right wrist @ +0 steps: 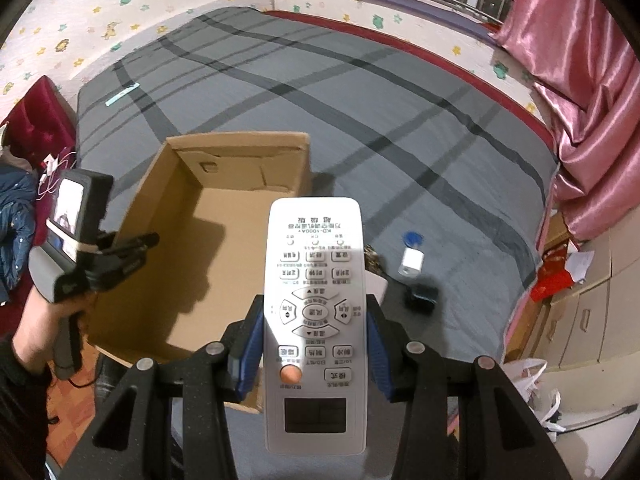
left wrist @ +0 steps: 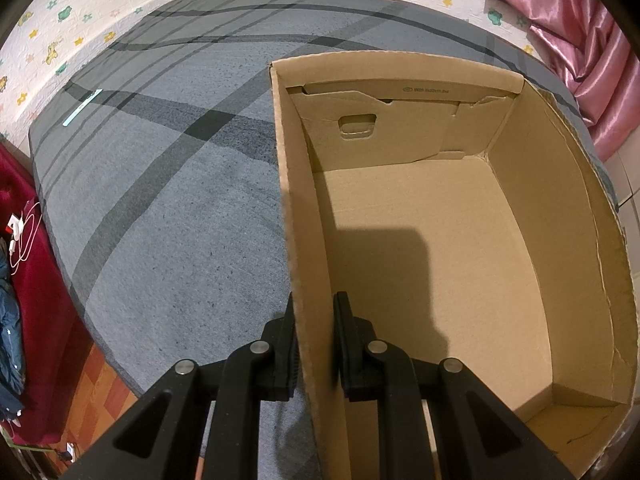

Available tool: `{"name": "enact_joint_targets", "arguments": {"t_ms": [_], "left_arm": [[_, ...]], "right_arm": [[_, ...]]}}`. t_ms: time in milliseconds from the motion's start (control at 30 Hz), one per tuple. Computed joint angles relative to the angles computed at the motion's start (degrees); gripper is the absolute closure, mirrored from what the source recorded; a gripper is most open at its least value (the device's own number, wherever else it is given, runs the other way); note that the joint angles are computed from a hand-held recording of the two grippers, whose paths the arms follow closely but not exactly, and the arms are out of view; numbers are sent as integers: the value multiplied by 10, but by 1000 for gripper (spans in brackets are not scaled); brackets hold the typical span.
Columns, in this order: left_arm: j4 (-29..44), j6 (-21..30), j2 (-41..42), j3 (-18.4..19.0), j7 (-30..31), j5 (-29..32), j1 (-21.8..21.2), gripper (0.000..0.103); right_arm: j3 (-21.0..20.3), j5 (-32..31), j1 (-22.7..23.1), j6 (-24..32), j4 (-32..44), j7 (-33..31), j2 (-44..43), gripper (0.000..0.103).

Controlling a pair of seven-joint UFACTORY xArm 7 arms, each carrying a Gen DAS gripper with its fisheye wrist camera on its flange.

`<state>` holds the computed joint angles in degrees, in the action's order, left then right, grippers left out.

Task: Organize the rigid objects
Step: 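Lift the white remote with the right tool and carry it over the box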

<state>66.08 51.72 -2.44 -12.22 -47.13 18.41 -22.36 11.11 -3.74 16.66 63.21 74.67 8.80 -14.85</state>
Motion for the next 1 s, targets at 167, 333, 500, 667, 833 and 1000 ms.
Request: {"name": "enact_joint_targets", "arguments": {"t_ms": [167,333,500,667,833,1000], "left_arm": [[2,1,0,0,0,-1,0,86],[2,1,-1,1,3,-5,0,86],[6,5,3,1,3,-4,0,86],[6,5,3,2,5,-6,0,86],[5,5,3,2,6,-4,0,86],[4,4,2,2,7,-7,1,86]], "right_arm": [[11,1,13,-6,28,9,32,54],[17,-1,29,-11,51,21,69,54],[17,-4,46,-18,72,32,108,54],[15,-5,61,-25,92,43,148,54],[10,-10,73,-23,115,54,186,54],[2,-3,80,-14,139,61,224,54]]}}
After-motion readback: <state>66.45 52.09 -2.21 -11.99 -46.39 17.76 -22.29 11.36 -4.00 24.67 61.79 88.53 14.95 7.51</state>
